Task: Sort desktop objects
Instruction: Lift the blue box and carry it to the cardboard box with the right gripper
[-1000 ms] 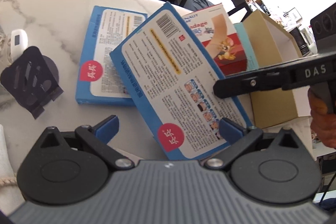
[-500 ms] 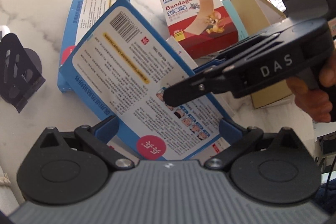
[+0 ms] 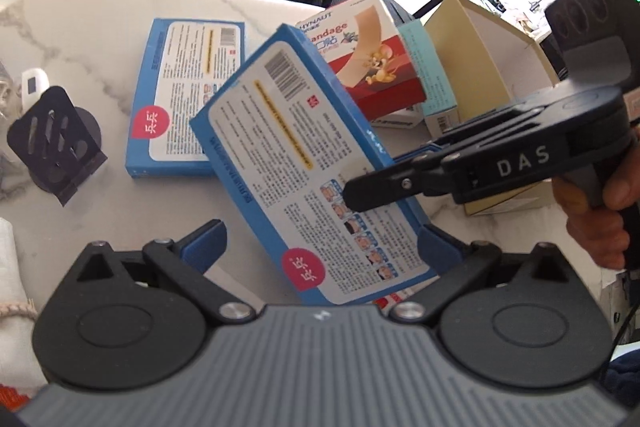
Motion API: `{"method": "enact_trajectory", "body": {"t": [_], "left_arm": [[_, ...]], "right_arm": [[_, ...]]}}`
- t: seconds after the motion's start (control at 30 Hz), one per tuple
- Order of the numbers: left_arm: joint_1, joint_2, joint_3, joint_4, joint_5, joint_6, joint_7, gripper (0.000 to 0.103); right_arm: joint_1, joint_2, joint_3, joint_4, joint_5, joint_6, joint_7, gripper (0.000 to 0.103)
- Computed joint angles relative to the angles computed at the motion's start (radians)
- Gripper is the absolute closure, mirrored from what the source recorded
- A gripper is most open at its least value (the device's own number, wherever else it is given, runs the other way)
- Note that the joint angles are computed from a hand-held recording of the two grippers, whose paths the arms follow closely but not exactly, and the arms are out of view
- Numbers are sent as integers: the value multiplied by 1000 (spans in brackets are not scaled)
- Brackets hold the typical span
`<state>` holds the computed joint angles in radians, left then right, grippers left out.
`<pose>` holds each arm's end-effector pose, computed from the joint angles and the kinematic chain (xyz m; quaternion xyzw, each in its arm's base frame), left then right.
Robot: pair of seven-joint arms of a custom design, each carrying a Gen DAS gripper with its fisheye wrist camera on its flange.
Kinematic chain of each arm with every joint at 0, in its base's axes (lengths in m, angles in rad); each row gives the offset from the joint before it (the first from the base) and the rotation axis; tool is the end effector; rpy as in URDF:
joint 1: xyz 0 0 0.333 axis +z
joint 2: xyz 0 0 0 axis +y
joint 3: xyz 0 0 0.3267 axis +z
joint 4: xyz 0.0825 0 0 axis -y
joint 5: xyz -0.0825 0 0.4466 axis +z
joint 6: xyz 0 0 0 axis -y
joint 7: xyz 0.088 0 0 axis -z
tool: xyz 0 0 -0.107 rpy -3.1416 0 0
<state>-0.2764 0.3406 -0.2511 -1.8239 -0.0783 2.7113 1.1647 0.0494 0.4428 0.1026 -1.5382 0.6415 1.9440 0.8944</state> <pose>0.6426 -0.3536 0.3930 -0.6712 0.6860 -0.2796 0.0254 0.7333 0.1430 0.3958 -0.8324 0.4574 0.1714 0.2617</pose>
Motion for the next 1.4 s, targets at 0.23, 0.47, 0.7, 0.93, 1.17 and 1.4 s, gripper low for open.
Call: {"method": "enact_trajectory", "body": {"t": [0.23, 0.47, 0.7, 0.93, 1.17, 1.4], "left_arm": [[-118, 7, 96, 107, 279, -174, -297, 0], [-129, 27, 84, 183, 369, -263, -420, 0], [-145, 74, 65, 271, 388, -322, -411, 0], [-180, 128, 48, 358, 372, -339, -373, 0], [-208, 169, 54, 430, 359, -344, -336, 0], [-229, 212, 69, 502, 375, -367, -328, 0]], "right_arm": [[-24, -62, -12, -69, 55, 54, -7, 79], [-45, -140, -34, -153, 117, 98, -38, 79], [-52, -218, -63, -230, 140, 139, -66, 79], [-65, -283, -99, -293, 172, 171, -67, 79], [-88, -315, -128, -306, 211, 173, -75, 79], [-123, -316, -154, -280, 261, 164, -56, 79]]}}
